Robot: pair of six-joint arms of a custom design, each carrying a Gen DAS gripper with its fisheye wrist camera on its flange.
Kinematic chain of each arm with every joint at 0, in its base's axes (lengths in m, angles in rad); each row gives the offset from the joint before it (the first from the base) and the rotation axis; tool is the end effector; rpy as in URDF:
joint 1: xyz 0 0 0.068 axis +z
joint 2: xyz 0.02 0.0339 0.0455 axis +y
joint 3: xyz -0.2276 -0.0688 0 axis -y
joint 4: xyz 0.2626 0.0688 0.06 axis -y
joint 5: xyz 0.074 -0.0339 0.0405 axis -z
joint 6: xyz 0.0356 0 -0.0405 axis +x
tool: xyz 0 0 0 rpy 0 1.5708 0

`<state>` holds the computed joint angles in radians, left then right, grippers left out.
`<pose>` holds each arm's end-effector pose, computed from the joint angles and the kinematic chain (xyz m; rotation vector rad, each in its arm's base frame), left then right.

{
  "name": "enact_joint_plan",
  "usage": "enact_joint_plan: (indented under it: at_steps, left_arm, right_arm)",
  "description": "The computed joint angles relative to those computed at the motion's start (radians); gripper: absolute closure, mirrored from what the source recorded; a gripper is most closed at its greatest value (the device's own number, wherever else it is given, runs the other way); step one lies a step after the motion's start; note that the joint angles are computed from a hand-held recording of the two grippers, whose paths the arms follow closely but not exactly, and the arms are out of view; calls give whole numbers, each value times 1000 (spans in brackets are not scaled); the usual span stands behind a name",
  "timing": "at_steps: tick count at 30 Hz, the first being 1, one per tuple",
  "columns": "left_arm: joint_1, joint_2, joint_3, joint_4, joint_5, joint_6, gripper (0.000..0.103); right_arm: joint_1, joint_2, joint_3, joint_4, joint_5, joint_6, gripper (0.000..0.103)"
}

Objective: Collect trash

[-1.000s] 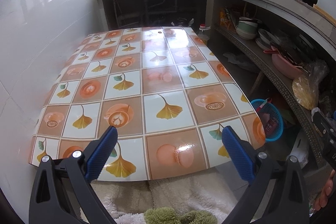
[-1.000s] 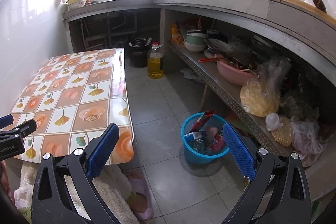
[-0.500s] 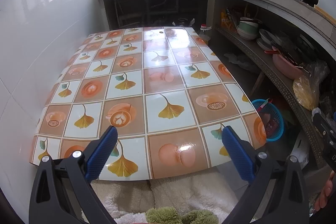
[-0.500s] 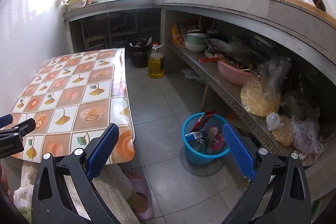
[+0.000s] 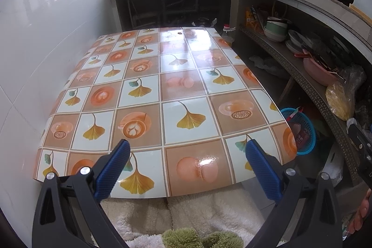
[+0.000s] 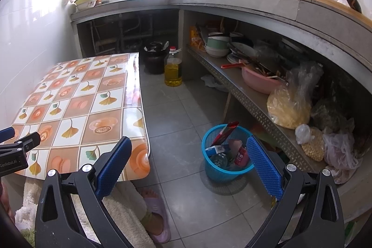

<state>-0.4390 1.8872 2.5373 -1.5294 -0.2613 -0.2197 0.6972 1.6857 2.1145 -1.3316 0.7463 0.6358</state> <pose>0.3050 -0.1331 0.4530 0.1502 2.4055 0.0189 0.2624 0.1882 0.4247 0.2283 2.1804 -0.2024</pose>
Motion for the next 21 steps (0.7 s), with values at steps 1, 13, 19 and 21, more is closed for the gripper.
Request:
enact_joint_plan:
  at_steps: [1, 13, 19, 21]
  left_arm:
    - [1, 0, 1, 0, 1, 0, 6]
    - [1, -8, -14, 1, -1, -4, 6]
    - [4, -6, -13, -2, -1, -7, 6]
    - [5, -7, -14, -5, -2, -10, 6]
  right_arm:
    - [0, 0, 0, 0, 0, -1, 8]
    - [2, 1, -3, 2, 0, 0, 8]
    - [4, 5, 2, -1, 3, 4, 8]
    - [4, 5, 0, 1, 3, 4, 8]
